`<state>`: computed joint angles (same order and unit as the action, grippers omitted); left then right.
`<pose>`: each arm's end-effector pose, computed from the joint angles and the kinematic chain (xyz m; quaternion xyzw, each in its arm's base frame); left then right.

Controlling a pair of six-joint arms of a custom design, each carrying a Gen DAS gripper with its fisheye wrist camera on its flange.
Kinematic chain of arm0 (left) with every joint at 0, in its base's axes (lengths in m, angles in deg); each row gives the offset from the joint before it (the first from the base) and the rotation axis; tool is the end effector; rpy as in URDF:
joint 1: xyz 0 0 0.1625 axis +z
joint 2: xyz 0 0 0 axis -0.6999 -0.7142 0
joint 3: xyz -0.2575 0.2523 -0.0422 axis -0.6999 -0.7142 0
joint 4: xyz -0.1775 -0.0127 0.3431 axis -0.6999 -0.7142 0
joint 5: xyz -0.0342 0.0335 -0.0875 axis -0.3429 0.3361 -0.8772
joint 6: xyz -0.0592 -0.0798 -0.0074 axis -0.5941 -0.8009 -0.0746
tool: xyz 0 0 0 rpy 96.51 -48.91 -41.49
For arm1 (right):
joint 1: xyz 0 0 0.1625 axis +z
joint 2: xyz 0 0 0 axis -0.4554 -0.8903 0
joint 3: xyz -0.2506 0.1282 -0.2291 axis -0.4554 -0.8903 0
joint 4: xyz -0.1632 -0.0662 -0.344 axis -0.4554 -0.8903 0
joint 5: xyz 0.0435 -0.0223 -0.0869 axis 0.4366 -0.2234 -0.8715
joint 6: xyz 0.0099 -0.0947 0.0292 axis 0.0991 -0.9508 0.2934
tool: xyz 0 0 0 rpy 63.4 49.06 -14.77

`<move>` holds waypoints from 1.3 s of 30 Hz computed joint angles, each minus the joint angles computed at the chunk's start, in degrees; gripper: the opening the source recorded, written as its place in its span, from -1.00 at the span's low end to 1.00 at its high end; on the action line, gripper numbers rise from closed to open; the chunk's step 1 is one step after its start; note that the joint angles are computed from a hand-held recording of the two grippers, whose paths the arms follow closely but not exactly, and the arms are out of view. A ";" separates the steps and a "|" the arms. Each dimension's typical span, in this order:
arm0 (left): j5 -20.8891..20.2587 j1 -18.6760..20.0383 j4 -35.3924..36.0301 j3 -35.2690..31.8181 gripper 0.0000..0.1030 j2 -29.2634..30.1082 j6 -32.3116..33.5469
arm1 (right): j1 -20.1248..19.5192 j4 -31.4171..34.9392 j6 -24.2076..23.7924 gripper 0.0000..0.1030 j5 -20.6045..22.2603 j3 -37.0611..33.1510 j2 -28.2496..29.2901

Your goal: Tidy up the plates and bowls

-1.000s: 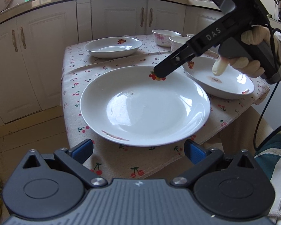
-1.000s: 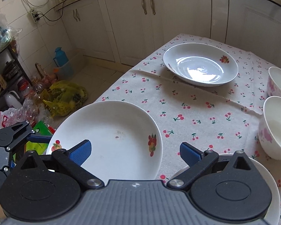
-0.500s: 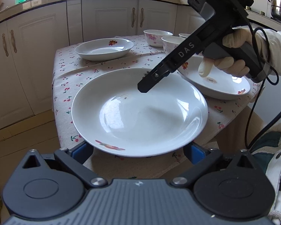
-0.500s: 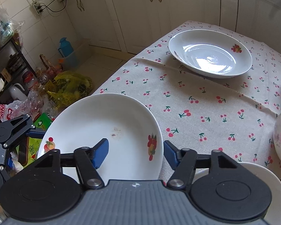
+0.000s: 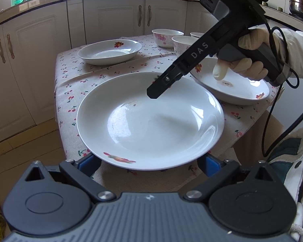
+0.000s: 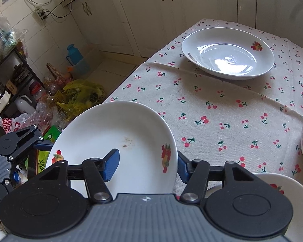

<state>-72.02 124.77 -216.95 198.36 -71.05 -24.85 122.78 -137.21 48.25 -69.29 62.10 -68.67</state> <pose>0.0643 -0.5109 0.1487 0.4834 0.8372 -0.1989 0.1606 0.1647 -0.5865 -0.0331 0.2541 -0.9344 0.1787 0.1745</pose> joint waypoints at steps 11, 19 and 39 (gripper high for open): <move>-1.40 -0.70 1.09 -6.32 0.94 4.10 1.26 | 0.04 -0.90 -0.44 0.26 -0.44 -4.58 0.96; -2.67 -0.46 3.62 -12.74 0.94 9.02 2.57 | -0.76 -0.62 0.12 0.26 -2.04 -8.53 2.39; -3.39 -0.36 6.51 -17.83 0.94 12.55 3.47 | -1.76 1.28 1.73 0.26 -4.53 -11.67 3.82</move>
<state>-75.42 124.41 -210.44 180.53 -58.50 -21.38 121.02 -135.94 49.98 -73.82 50.43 -64.85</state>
